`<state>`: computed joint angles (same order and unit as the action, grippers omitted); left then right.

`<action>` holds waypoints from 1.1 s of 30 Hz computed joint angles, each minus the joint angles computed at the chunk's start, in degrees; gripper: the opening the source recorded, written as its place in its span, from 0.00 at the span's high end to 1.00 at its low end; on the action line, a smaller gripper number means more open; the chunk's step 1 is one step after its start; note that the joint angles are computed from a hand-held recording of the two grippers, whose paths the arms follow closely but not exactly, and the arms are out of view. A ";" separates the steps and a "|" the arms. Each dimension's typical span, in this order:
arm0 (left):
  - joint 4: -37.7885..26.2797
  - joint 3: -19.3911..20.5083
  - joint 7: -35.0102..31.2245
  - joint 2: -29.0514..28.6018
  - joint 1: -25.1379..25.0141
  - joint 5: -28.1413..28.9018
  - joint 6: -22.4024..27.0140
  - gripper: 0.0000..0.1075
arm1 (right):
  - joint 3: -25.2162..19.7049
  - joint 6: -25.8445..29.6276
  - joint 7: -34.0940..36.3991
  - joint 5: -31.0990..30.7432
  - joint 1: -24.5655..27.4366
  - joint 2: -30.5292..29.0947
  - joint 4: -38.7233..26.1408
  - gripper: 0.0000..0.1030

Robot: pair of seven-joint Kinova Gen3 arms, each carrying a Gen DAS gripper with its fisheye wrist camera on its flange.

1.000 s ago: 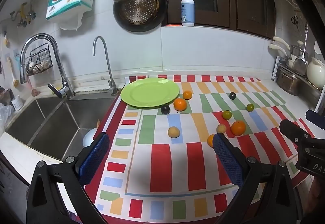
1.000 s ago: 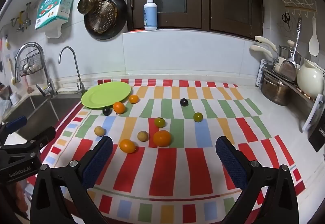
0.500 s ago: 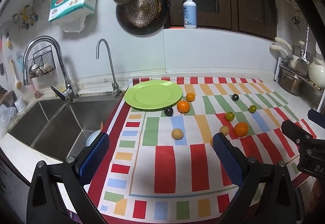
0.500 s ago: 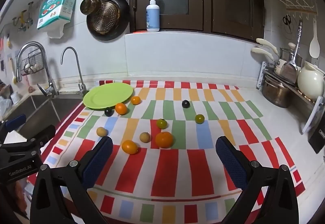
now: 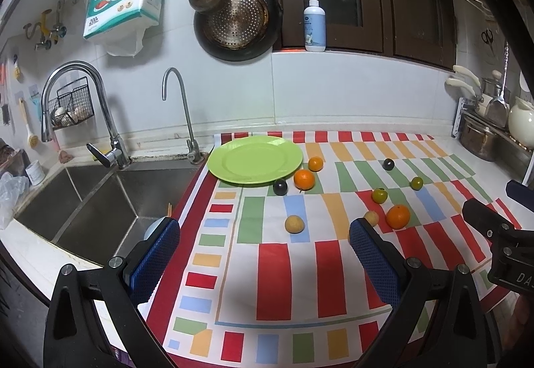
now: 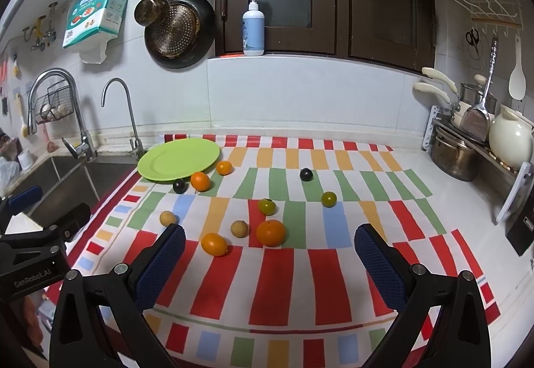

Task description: Organize fruits

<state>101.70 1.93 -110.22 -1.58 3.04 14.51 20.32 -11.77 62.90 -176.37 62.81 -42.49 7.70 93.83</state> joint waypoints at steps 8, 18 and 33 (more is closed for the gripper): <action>0.42 0.11 0.58 -0.22 0.15 -0.79 -0.92 0.04 | 0.00 0.13 0.15 0.12 -0.07 0.02 -0.19 0.01; 0.43 0.01 0.83 -0.27 0.38 -1.05 -0.98 0.04 | -0.02 0.10 -0.03 0.26 -0.10 -0.02 -0.01 0.01; 0.51 0.08 1.30 -0.34 0.43 -1.55 -1.33 0.04 | -0.08 0.07 -0.39 0.55 -0.12 -0.03 0.15 0.01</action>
<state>102.22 2.01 -108.92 -1.92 3.47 12.96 18.99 -11.85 62.97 -176.76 63.35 -42.61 7.67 93.98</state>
